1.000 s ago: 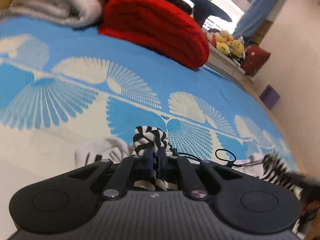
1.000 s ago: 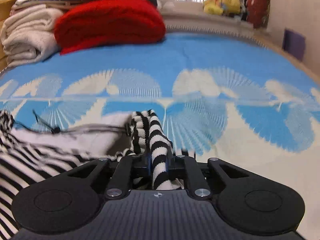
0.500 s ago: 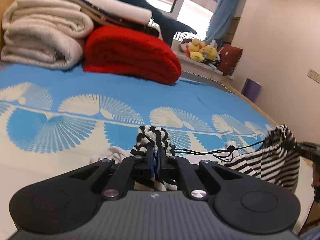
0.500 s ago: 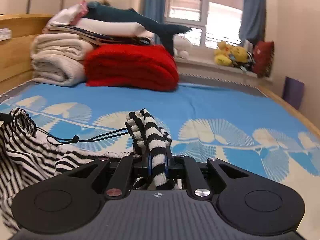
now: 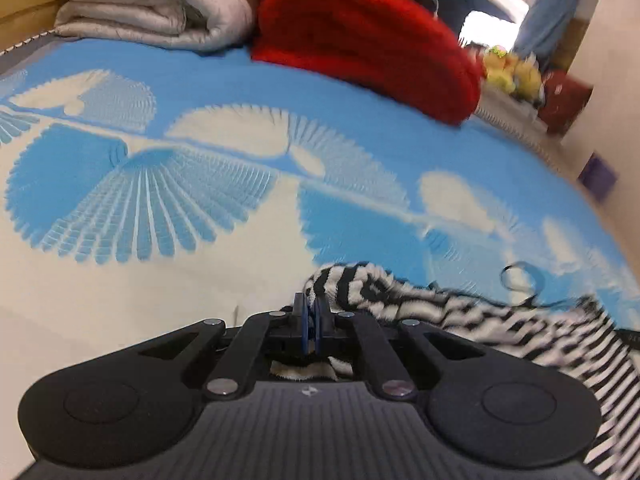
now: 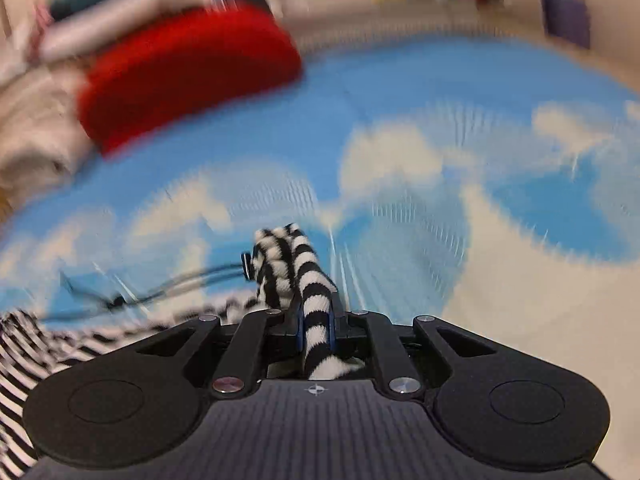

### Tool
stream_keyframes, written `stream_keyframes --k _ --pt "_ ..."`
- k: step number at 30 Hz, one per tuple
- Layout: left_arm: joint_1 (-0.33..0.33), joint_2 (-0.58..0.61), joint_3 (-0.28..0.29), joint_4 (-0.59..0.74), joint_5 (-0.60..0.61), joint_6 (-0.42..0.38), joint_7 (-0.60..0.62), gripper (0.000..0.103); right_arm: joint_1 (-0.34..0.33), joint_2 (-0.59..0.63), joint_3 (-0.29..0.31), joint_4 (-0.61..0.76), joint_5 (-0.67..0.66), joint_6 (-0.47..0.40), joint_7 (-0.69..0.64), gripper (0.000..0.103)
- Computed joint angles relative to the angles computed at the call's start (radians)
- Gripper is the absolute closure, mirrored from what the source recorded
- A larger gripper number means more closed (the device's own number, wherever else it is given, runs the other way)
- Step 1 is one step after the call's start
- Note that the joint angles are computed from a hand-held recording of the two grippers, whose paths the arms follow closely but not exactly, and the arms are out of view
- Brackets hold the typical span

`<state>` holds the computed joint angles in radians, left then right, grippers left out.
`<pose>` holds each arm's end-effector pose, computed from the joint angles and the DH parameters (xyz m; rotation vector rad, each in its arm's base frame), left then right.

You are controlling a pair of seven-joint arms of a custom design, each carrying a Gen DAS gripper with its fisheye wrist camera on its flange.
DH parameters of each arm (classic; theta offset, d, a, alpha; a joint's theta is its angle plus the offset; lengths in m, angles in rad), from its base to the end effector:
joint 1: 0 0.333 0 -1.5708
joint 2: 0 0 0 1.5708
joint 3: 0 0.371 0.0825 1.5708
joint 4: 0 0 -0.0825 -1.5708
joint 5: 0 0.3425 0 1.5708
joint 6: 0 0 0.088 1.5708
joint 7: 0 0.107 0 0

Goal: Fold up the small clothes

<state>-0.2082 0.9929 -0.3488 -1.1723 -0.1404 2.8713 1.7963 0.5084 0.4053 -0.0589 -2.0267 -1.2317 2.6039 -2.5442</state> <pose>0.7596 -0.3140 0.3393 -1.5213 2.2843 -1.1279 0.5326 0.2820 0.3359 -1.1293 2.3129 -0.7358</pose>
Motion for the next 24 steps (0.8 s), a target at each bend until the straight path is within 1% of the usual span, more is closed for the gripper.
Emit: stream_keyframes --k 2,3,5,6,7,8,9,10,11,12,13,14,15,16,17,18,19,20,21,23,24 --pt "-0.005 -0.004 0.003 -0.004 0.009 0.020 0.007 0.100 0.009 0.011 0.002 0.021 -0.002 -0.040 -0.062 0.090" --pt "0.002 -0.012 -0.008 -0.017 0.005 0.037 0.011 0.100 0.011 0.000 -0.002 0.018 -0.010 -0.044 -0.051 0.091" --pt "0.021 -0.010 -0.034 -0.018 -0.011 0.034 0.011 0.099 0.007 -0.028 -0.015 -0.007 -0.064 -0.021 0.064 0.090" --pt "0.022 -0.009 -0.033 -0.018 -0.018 0.036 0.003 0.096 -0.006 -0.035 -0.014 -0.023 -0.076 0.002 0.112 0.089" --pt "0.019 -0.007 -0.030 -0.019 -0.022 0.048 -0.005 0.086 -0.016 -0.035 -0.009 -0.033 -0.077 0.010 0.144 0.079" --pt "0.021 -0.008 -0.034 -0.027 -0.026 0.067 -0.007 0.065 -0.018 -0.030 -0.003 -0.037 -0.068 -0.001 0.163 0.070" --pt "0.020 -0.026 -0.026 -0.049 -0.028 0.079 -0.021 0.056 -0.017 -0.030 0.002 -0.042 -0.062 -0.015 0.178 0.060" --pt "0.035 -0.050 -0.044 -0.082 -0.034 0.101 -0.018 0.042 -0.023 -0.033 0.007 -0.041 -0.063 -0.002 0.183 0.061" --pt "0.061 -0.063 -0.080 -0.104 -0.039 0.129 0.000 0.033 -0.026 -0.060 0.007 -0.060 -0.078 0.016 0.215 0.061" --pt "0.095 -0.092 -0.122 -0.151 -0.051 0.174 0.014 0.027 -0.020 -0.102 0.003 -0.088 -0.126 0.021 0.294 0.060" --pt "0.133 -0.129 -0.165 -0.213 -0.063 0.223 0.022 0.015 -0.010 -0.150 0.006 -0.121 -0.194 0.003 0.399 0.058" --pt "0.184 -0.167 -0.221 -0.284 -0.070 0.272 0.035 0.014 0.000 -0.207 0.016 -0.161 -0.248 -0.032 0.491 0.055" --pt "0.233 -0.197 -0.272 -0.339 -0.063 0.289 0.045 0.014 0.011 -0.273 0.037 -0.209 -0.267 -0.080 0.545 0.051" --pt "0.278 -0.233 -0.314 -0.390 -0.084 0.279 0.081 0.013 0.015 -0.317 0.061 -0.239 -0.235 -0.117 0.533 0.050" --pt "0.303 -0.269 -0.320 -0.429 -0.047 0.250 0.047 0.012 0.022 -0.357 0.091 -0.266 -0.170 -0.158 0.484 0.050" --pt "0.302 -0.320 -0.294 -0.465 -0.047 0.206 0.033 0.012 0.034 -0.389 0.127 -0.287 -0.095 -0.209 0.433 0.050" --pt "0.316 -0.365 -0.291 -0.512 -0.051 0.178 0.040 0.012 0.043 -0.403 0.159 -0.298 -0.027 -0.244 0.389 0.049" --pt "0.352 -0.401 -0.319 -0.575 -0.064 0.183 0.070 0.012 0.048 -0.407 0.188 -0.304 0.037 -0.266 0.348 0.049" --pt "0.393 -0.426 -0.359 -0.637 -0.081 0.204 0.108 0.012 0.055 -0.401 0.219 -0.305 0.096 -0.286 0.317 0.049" --pt "0.476 -0.466 -0.437 -0.765 -0.110 0.253 0.165 0.008 0.069 -0.370 0.256 -0.303 0.157 -0.280 0.288 0.049" --pt "0.513 -0.458 -0.477 -0.812 -0.115 0.292 0.185 0.008 0.077 -0.346 0.265 -0.296 0.173 -0.268 0.278 0.049"
